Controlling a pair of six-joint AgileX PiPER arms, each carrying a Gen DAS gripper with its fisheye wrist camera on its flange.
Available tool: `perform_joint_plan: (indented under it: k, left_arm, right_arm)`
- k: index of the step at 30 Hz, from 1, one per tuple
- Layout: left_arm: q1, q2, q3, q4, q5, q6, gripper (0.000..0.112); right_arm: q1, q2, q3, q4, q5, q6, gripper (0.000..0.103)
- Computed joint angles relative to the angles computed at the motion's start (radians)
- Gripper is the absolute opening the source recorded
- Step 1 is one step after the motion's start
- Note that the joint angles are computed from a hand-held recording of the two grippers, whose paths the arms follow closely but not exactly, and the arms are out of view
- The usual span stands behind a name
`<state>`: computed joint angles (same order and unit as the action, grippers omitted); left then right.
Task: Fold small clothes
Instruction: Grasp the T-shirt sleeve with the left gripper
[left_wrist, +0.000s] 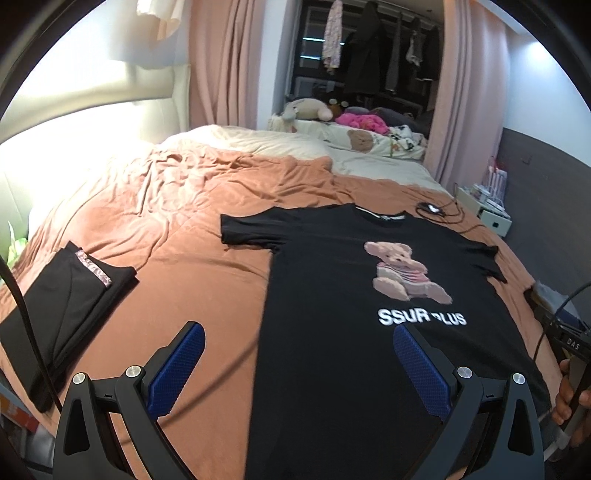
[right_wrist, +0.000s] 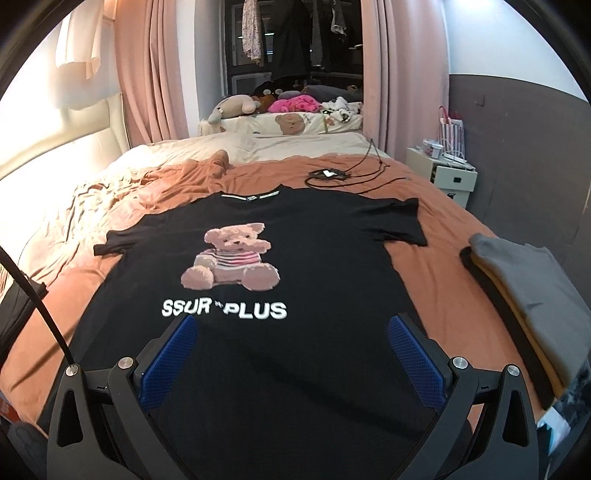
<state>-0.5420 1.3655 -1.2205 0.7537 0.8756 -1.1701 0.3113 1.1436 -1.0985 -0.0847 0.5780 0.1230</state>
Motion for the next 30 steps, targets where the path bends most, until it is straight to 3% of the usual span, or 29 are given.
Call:
perform_joint_plan:
  k: [7, 12, 15, 28, 30]
  left_arm:
    - [0.184, 0.069, -0.073, -0.128, -0.100, 0.166, 0.103]
    - [0.306, 0.146, -0.147, -0.250, -0.164, 0.304, 0.101]
    - [0.364, 0.199, -0.202, -0.321, -0.177, 0.394, 0.100]
    - [0.588, 0.423, -0.398, -0.633, -0.204, 0.701, 0.087]
    - [0.624, 0.474, -0.439, -0.704, -0.201, 0.755, 0.084]
  right_arm:
    - [0.000, 0.159, -0.119, 0.111, -0.046, -0.144, 0.103]
    - [0.017, 0.298, -0.251, 0.100, -0.028, -0.150, 0.103]
    - [0.010, 0.373, -0.332, 0.164, -0.011, -0.216, 0.103]
    - [0.072, 0.657, -0.660, 0.162, 0.052, -0.227, 0.103]
    - [0.084, 0.704, -0.716, 0.159, 0.058, -0.231, 0.094]
